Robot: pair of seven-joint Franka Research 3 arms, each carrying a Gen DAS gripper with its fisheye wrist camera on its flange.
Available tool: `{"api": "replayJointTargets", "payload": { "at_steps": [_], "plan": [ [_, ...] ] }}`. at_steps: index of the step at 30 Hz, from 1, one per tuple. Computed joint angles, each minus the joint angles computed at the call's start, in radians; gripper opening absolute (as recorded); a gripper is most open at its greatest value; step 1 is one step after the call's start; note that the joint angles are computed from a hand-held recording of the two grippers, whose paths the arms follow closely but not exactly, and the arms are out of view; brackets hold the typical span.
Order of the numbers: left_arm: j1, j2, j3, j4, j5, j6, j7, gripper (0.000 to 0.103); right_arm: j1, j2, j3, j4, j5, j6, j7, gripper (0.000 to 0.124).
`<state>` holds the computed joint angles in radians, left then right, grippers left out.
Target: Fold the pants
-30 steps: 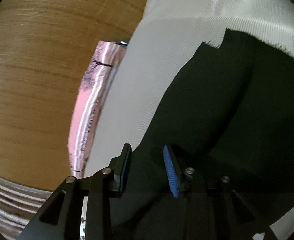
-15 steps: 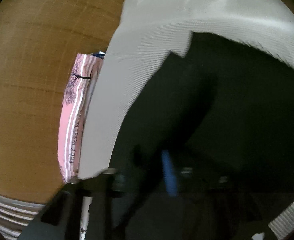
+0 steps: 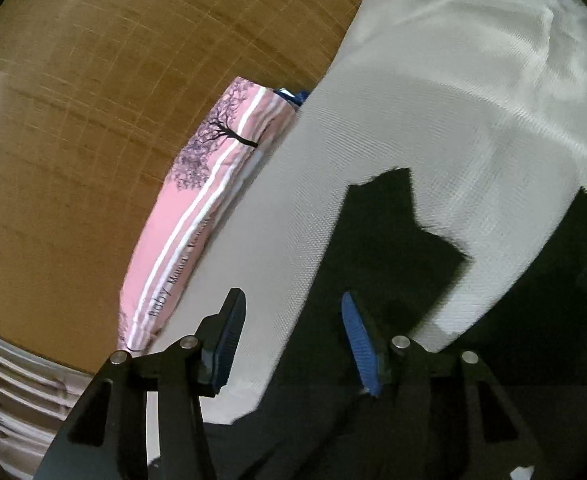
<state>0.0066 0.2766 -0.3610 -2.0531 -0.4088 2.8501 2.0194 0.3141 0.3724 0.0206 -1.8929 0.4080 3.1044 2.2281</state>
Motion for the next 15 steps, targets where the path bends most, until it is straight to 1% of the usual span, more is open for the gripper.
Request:
{"api": "replayJointTargets", "payload": {
  "at_steps": [1, 2, 4, 5, 6, 7, 8, 9, 10, 12, 13, 15],
  "plan": [
    [0.002, 0.001, -0.002, -0.001, -0.004, 0.001, 0.003, 0.004, -0.006, -0.010, 0.004, -0.019, 0.007, 0.007, -0.003, 0.046],
    [0.005, 0.002, -0.005, 0.000, -0.008, 0.001, 0.008, 0.004, -0.028, -0.023, 0.026, -0.045, 0.026, 0.014, -0.016, 0.045],
    [0.012, 0.004, -0.011, 0.003, -0.022, -0.004, 0.018, 0.004, -0.083, -0.039, 0.083, -0.086, 0.082, 0.023, -0.051, 0.037],
    [0.016, 0.005, -0.014, 0.004, -0.031, -0.008, 0.023, 0.004, -0.088, -0.046, 0.087, -0.101, 0.097, 0.021, -0.054, 0.036],
    [0.017, 0.005, -0.015, 0.004, -0.036, -0.008, 0.028, 0.004, -0.088, -0.053, 0.084, -0.118, 0.111, 0.022, -0.050, 0.036],
    [0.016, 0.004, -0.014, 0.003, -0.037, -0.006, 0.031, 0.004, -0.105, -0.060, 0.102, -0.137, 0.138, 0.032, -0.060, 0.036],
    [0.012, 0.005, -0.012, 0.003, -0.035, -0.004, 0.031, 0.004, -0.109, -0.064, 0.105, -0.150, 0.155, 0.037, -0.059, 0.036],
    [0.010, 0.003, -0.009, 0.001, -0.031, -0.001, 0.030, 0.004, -0.121, -0.066, 0.118, -0.160, 0.176, 0.048, -0.066, 0.036],
    [0.007, 0.004, -0.008, 0.001, -0.028, 0.000, 0.028, 0.004, -0.158, -0.062, 0.157, -0.165, 0.211, 0.056, -0.094, 0.036],
    [0.006, 0.006, -0.006, 0.003, -0.026, -0.001, 0.025, 0.004, -0.169, -0.050, 0.168, -0.155, 0.238, 0.050, -0.106, 0.036],
    [0.006, 0.005, -0.007, 0.003, -0.026, -0.002, 0.024, 0.004, -0.187, -0.039, 0.186, -0.145, 0.259, 0.052, -0.123, 0.036],
    [0.004, 0.004, -0.004, 0.002, -0.022, -0.002, 0.020, 0.004, -0.183, -0.021, 0.177, -0.121, 0.266, 0.043, -0.131, 0.036]
  ]
}}
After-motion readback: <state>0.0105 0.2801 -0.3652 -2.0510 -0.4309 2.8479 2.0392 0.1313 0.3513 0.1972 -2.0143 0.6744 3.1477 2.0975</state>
